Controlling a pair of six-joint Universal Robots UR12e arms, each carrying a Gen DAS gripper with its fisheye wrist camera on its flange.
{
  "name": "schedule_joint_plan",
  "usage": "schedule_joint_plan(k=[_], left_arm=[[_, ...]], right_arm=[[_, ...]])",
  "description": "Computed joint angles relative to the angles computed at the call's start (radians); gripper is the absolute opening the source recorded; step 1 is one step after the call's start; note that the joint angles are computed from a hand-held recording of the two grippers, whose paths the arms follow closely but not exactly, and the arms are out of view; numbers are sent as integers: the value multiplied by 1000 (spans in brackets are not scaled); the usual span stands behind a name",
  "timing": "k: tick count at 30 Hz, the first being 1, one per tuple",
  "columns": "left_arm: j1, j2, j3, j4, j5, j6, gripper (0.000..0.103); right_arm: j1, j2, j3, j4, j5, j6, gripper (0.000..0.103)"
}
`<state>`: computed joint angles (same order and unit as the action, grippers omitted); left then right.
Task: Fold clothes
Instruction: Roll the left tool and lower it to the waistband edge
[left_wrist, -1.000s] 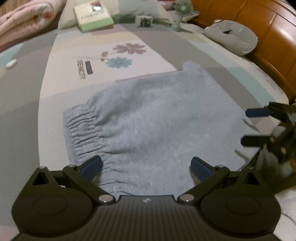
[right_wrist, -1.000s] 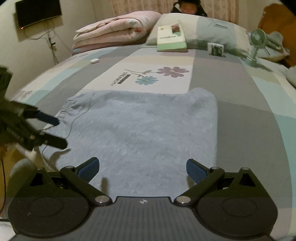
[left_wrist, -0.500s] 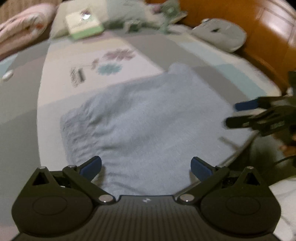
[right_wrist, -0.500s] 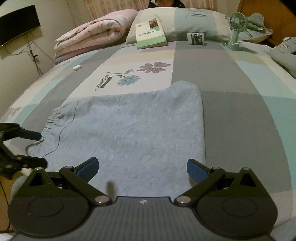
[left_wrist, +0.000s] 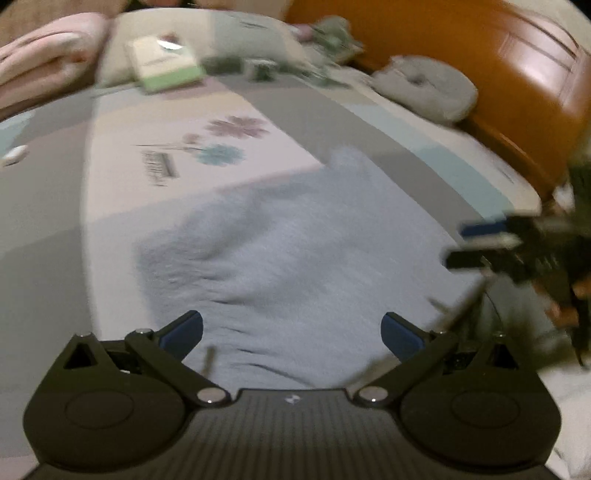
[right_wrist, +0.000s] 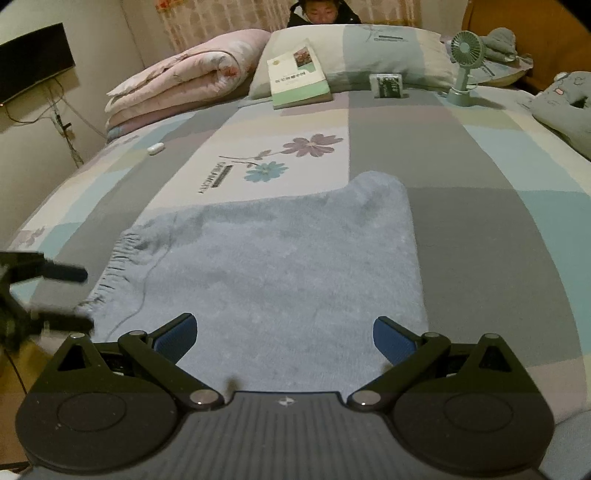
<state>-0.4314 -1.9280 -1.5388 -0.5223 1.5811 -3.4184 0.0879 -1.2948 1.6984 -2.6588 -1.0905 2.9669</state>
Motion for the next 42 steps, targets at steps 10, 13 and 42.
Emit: schedule_joint_plan(k=[10,13,42], left_arm=[[119,23,-114,87,-229,-275,101],[142,9,-125,109,-311,-339,101],[212,-122,-82,315,-685,-490,102]], right_arm=[[11,3,-6,8,-3,8,103],[14,5,-11,18,-6,5,103],[2,22,-26,25,33,96,103]])
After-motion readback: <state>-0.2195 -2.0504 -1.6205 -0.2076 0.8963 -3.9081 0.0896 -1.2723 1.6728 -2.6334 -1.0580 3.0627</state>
